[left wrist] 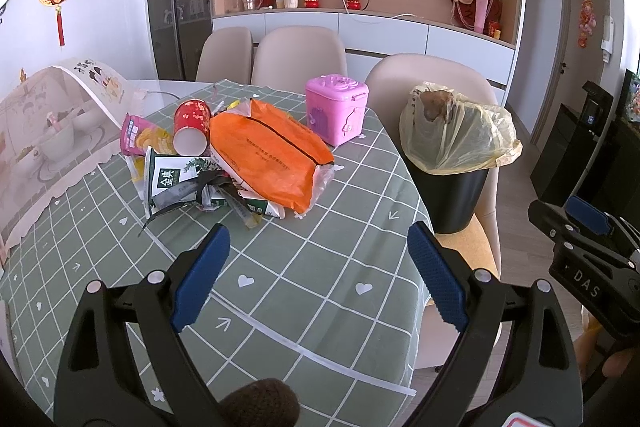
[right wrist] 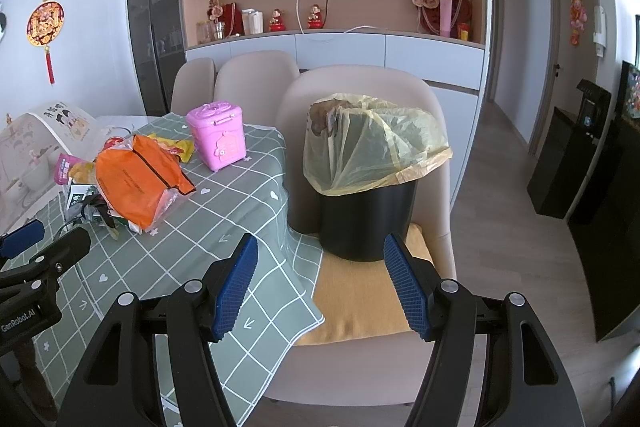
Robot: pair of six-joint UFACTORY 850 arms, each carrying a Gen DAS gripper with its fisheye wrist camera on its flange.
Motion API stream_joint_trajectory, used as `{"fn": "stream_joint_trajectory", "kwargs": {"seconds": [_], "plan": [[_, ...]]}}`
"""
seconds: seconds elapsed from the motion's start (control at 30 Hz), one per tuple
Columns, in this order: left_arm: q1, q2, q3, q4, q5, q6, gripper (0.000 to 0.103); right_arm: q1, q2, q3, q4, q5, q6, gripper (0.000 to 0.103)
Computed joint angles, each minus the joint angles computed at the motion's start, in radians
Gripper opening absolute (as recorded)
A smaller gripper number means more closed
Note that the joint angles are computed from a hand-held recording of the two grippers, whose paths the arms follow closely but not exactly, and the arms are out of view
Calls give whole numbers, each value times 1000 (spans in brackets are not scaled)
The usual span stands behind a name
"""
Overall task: Collect trash
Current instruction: 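Reach the right gripper to the orange plastic bag and close on it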
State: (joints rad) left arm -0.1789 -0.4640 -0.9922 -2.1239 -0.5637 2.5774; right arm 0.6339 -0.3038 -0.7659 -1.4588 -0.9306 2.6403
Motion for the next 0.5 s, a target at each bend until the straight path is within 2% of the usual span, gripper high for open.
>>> {"fn": "stream_joint_trajectory", "kwargs": {"seconds": [0.3,0.37,0.43,0.5], "plan": [[8,-65,-89,98,49,-121,86,-39,-27,-28,-3,53,-26,62],[20,-101,-142,163,60,-200,87,-55,-39,-40,-22,87,-30,62],[32,-147,-214,277,80,-314,94,-71,-48,-51,-48,122,-37,62],[45,-192,-282,364,104,-406,94,-90,-59,-65,-100,170,-41,62]]}}
